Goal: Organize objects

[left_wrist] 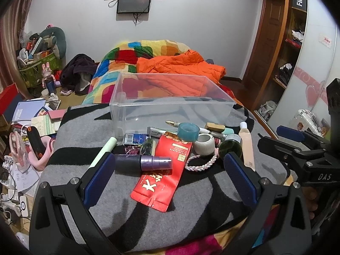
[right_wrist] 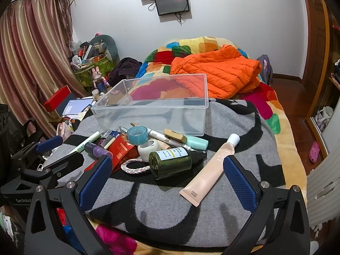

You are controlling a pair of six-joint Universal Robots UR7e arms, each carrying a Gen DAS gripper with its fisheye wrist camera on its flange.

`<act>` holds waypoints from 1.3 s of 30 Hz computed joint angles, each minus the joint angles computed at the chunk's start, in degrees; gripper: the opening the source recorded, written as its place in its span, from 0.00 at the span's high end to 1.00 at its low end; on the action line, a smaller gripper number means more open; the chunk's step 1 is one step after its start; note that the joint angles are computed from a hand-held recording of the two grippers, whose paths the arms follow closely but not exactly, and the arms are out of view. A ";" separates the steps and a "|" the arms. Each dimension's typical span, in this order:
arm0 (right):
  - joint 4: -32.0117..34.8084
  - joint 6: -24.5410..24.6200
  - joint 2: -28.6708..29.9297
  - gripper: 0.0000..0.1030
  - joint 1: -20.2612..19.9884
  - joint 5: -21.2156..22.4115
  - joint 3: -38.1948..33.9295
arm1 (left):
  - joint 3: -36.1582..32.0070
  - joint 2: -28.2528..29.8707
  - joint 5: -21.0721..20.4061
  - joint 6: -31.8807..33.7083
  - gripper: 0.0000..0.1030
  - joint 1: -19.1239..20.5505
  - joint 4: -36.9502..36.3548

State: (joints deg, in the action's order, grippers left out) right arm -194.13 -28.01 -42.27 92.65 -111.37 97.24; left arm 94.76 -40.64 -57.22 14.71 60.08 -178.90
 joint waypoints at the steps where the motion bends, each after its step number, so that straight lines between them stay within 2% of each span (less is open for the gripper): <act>1: 0.26 0.19 0.08 0.00 -0.06 -0.04 -0.15 | 0.00 0.02 -0.08 0.03 0.00 0.13 0.09; 6: 1.01 1.42 0.56 0.01 -0.62 -0.75 -1.32 | -0.14 0.05 0.11 0.48 0.01 0.97 -2.19; 8: 0.91 1.89 0.66 0.03 -0.85 -1.36 -1.82 | -0.62 -0.08 0.35 0.68 0.19 1.58 -2.24; 9: 0.86 2.01 0.69 0.06 -1.00 -1.55 -2.03 | -1.19 -0.19 0.62 0.25 0.23 1.94 -1.04; 13: 2.02 4.13 0.53 0.15 -1.79 -2.32 -3.19 | -3.68 -0.31 1.45 -2.61 0.27 3.84 2.50; 16: 3.00 5.94 0.41 0.20 -2.53 -2.86 -4.06 | -4.72 0.19 4.03 -2.17 0.30 4.66 2.09; 21: 4.52 8.47 0.84 0.34 -3.66 -4.95 -6.03 | -7.28 1.14 7.54 -1.88 0.43 6.26 5.28; 26: 6.88 11.69 1.39 0.40 -4.89 -5.84 -8.13 | -9.73 2.28 9.27 -1.97 0.52 7.86 9.15; 31: 9.32 12.63 3.66 0.45 -5.22 -7.67 -12.19 | -14.59 4.15 8.07 -1.65 0.53 9.10 15.52; 37: 14.23 13.89 6.43 0.51 -5.41 -9.58 -17.26 | -19.73 6.90 8.60 0.22 0.53 9.24 21.14; 39: 16.03 13.81 7.25 0.61 -5.42 -10.28 -18.52 | -20.76 7.22 8.48 0.63 0.53 9.16 22.64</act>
State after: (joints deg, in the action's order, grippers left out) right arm -178.10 -14.20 -35.02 87.22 -121.65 78.72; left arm 74.00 -33.42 -48.74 15.34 69.24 -156.26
